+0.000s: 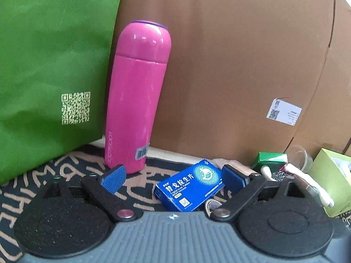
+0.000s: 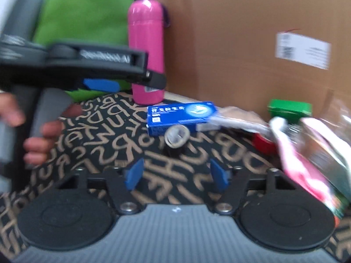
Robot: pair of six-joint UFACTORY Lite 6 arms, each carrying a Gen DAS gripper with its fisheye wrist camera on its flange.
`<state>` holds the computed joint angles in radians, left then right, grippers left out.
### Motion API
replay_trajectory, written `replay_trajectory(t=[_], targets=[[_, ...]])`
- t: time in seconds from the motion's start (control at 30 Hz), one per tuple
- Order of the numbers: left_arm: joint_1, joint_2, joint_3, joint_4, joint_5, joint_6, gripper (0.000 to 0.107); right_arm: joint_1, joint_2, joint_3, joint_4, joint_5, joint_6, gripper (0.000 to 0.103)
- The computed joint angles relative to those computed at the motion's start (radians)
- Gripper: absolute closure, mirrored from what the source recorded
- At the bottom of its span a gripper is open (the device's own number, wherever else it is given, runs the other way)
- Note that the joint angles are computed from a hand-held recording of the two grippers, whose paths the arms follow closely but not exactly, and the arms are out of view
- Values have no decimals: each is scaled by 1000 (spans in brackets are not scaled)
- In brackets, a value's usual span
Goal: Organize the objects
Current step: 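Grasp the blue medicine box with left tool while right tool grasps black tape roll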
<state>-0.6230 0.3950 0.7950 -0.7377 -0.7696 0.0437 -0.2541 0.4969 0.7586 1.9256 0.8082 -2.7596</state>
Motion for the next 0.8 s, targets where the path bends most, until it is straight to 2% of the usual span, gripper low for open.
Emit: replay_trajectory(t=[0.03, 0.07, 0.1, 0.2, 0.27, 0.4, 0.43, 0.53, 0.57, 0.6, 0.63, 0.7, 0.8], targets=[[6, 4, 1, 17, -4, 1, 10, 35, 27, 28, 34, -14, 8, 51], [10, 16, 9, 27, -5, 11, 10, 56, 46, 48, 59, -23, 7, 60], [17, 35, 27, 35, 0, 30, 10, 64, 47, 48, 92, -24, -16, 75], [40, 110, 109, 63, 44, 83, 10, 9, 41, 30, 60, 10, -48, 76], [59, 159, 154, 143, 62, 66, 10, -49, 26, -7, 51, 22, -120, 76], [88, 262, 283, 258, 157, 117, 10, -200, 12, -34, -101, 43, -96, 76], [93, 289, 324, 261, 193, 155, 10, -237, 8, -42, -127, 49, -98, 76], [77, 371, 426, 106, 242, 348, 9, -330, 3, -62, -194, 76, -103, 76], [73, 374, 429, 81, 237, 350, 13, -360, 1, -69, -214, 86, -107, 76], [70, 359, 412, 81, 235, 310, 23, -389, -3, -74, -239, 94, -109, 76], [56, 341, 385, 65, 216, 290, 27, -423, -5, -77, -269, 101, -110, 76], [0, 306, 336, -37, 189, 347, 40, -482, -26, -105, -309, 113, -124, 76], [-117, 231, 227, -132, 146, 333, 44, -609, -68, -110, -443, 137, -85, 76]])
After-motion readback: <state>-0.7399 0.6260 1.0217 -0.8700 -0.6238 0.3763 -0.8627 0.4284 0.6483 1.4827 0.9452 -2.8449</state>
